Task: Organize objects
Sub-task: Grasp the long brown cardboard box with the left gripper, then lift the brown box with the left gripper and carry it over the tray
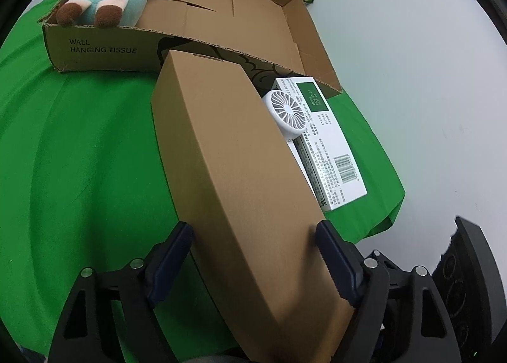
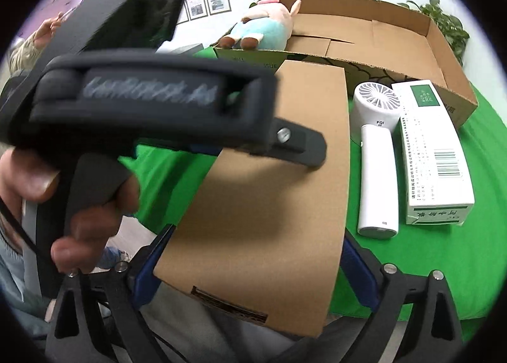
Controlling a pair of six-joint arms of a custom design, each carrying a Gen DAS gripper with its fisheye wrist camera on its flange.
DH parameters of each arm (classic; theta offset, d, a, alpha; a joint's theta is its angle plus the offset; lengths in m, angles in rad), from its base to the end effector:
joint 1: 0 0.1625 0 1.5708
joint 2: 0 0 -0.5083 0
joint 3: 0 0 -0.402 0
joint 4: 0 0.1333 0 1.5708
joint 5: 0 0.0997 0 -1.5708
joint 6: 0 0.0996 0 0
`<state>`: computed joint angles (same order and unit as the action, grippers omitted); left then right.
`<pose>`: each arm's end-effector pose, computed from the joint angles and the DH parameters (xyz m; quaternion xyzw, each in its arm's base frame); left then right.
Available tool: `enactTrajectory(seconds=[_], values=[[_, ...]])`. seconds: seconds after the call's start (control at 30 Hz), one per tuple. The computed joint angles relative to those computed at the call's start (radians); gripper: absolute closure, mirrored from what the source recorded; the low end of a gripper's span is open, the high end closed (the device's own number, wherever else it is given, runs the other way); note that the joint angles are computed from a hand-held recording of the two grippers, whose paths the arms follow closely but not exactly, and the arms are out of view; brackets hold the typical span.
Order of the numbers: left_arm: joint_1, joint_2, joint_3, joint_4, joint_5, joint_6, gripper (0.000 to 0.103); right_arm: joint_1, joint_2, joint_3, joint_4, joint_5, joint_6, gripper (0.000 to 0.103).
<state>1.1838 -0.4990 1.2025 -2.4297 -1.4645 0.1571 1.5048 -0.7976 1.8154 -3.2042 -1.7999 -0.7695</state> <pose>-0.1939 -0.8569 0.0633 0.2635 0.9601 -0.0831 0.0437 0.0640 -0.7093 0.1626 0.2937 -0.9007 0.2309 0.2217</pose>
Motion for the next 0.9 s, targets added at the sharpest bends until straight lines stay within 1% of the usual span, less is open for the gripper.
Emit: enactTrajectory(seconds=[0.1,0.2,0.33,0.4,0.43,0.47,0.57,0.7,0.77,0.9], values=[[0.008,-0.012,0.009,0.016,-0.022,-0.002,0.026,-0.006,-0.007,-0.002,0.020,0.021,0.028,0.008],[0.018,-0.009,-0.001,0.044,-0.049,-0.044,0.024,-0.010,-0.011,-0.001,0.023,0.022,0.024,0.008],[0.014,-0.011,0.014,0.029,-0.041,-0.062,0.021,-0.007,-0.019,0.018,0.012,0.013,0.042,0.009],[0.012,-0.012,0.019,0.031,-0.042,-0.070,0.018,-0.011,-0.028,0.024,0.024,0.028,0.067,0.009],[0.014,-0.013,0.018,0.038,-0.051,-0.077,0.017,-0.014,-0.036,0.030,0.026,0.041,0.080,0.009],[0.018,-0.014,0.015,0.050,-0.067,-0.090,0.017,0.002,-0.038,0.043,0.017,0.039,0.100,0.010],[0.031,-0.014,0.010,0.072,-0.117,-0.118,0.017,-0.008,-0.054,0.045,0.046,0.089,0.128,0.010],[0.029,-0.022,0.037,0.032,-0.110,-0.106,0.018,-0.008,-0.049,0.039,0.045,0.082,0.117,0.010],[0.022,-0.030,0.052,0.007,-0.102,-0.080,0.019,-0.014,-0.062,0.069,0.019,0.092,0.104,0.010],[0.001,-0.056,0.094,-0.069,-0.081,-0.022,0.022,-0.007,-0.058,0.072,-0.029,0.104,0.072,0.010]])
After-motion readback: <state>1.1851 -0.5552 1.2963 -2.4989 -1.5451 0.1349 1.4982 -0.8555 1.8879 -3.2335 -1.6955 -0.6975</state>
